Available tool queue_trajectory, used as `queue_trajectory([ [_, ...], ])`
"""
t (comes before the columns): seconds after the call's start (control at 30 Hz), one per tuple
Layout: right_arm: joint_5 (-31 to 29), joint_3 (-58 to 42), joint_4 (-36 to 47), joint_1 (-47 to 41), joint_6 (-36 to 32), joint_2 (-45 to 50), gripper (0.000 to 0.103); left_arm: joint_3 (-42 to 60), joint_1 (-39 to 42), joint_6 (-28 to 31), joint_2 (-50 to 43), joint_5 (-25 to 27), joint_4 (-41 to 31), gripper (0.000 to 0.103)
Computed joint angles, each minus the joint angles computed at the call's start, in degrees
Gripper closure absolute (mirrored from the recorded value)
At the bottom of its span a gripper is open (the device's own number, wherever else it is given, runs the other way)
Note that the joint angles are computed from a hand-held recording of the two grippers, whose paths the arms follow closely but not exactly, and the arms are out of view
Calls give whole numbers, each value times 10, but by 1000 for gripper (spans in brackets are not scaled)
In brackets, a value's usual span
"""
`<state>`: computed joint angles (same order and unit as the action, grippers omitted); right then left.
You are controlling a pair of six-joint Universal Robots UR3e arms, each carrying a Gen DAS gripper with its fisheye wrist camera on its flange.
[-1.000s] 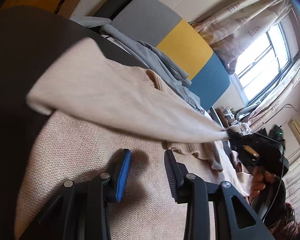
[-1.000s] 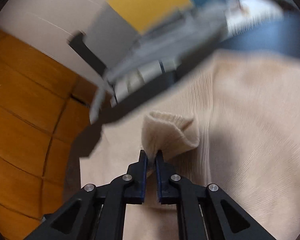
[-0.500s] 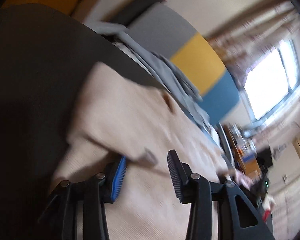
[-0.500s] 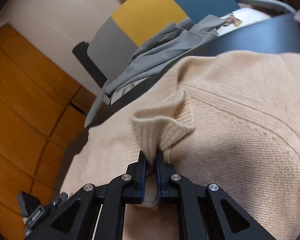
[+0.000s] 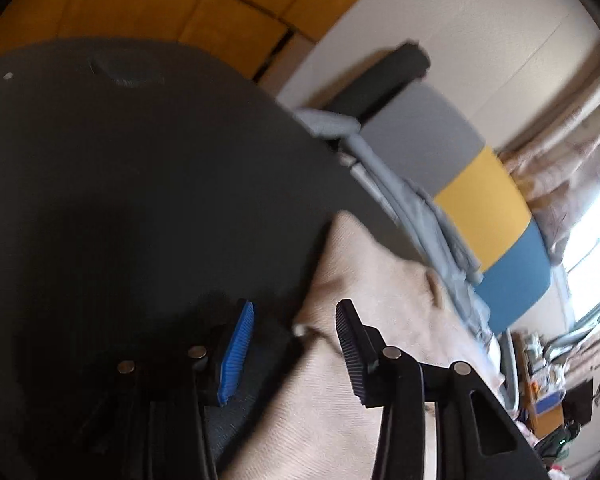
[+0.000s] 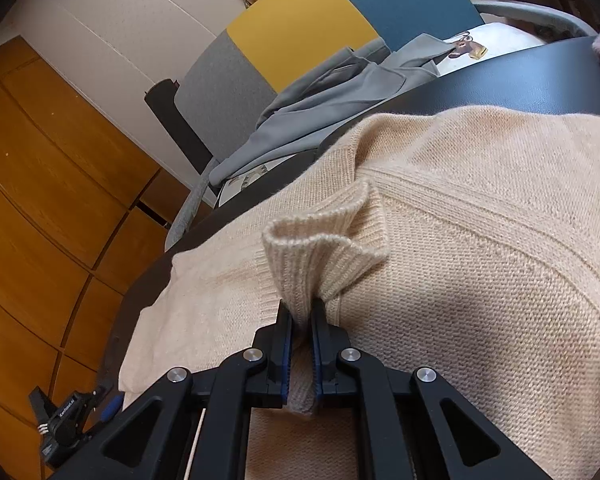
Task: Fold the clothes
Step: 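Grasp the other sweater sleeve cuff with the right gripper and lift it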
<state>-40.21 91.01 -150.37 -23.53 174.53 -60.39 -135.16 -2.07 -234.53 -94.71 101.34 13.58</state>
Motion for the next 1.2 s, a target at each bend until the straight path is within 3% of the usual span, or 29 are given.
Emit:
queue_trajectory([
  [0.03,0,-1,0,0,1,1,95,14,-25,-9,-5,35,7,60],
  [0.17,4,-7,1,1,6,6,95,182,-73,109,-95,25,-43,60],
  [0.3,-7,-10,7,2,11,0,95,370,-90,202,-212,11,-239,59],
  [0.33,-24,-4,1,3,16,-10,95,388,-92,190,-219,16,-266,60],
  [0.37,-66,15,-22,8,27,-33,95,383,-87,188,-220,7,-262,59],
  [0.4,-131,39,-47,18,41,-64,79,378,-88,187,-219,11,-258,59],
  [0.43,-178,66,-74,23,51,-94,70,371,-88,187,-217,14,-253,60],
  [0.47,-182,100,-111,16,58,-121,68,372,-89,188,-218,15,-251,60],
  [0.53,-159,125,-141,9,41,-151,68,378,-96,186,-223,22,-253,60],
  [0.63,-126,57,-60,39,-25,-128,70,367,-95,185,-220,20,-243,60],
  [0.7,-149,3,0,65,-48,-92,70,345,-91,183,-211,10,-222,60],
  [0.83,-172,-16,5,67,-33,-52,78,322,-75,176,-211,-21,-181,60],
  [1.03,-101,104,-46,-79,-43,-193,59,311,-70,171,-207,-32,-163,60],
  [1.2,-51,131,-103,-303,12,-256,57,295,-67,170,-199,-38,-152,60],
])
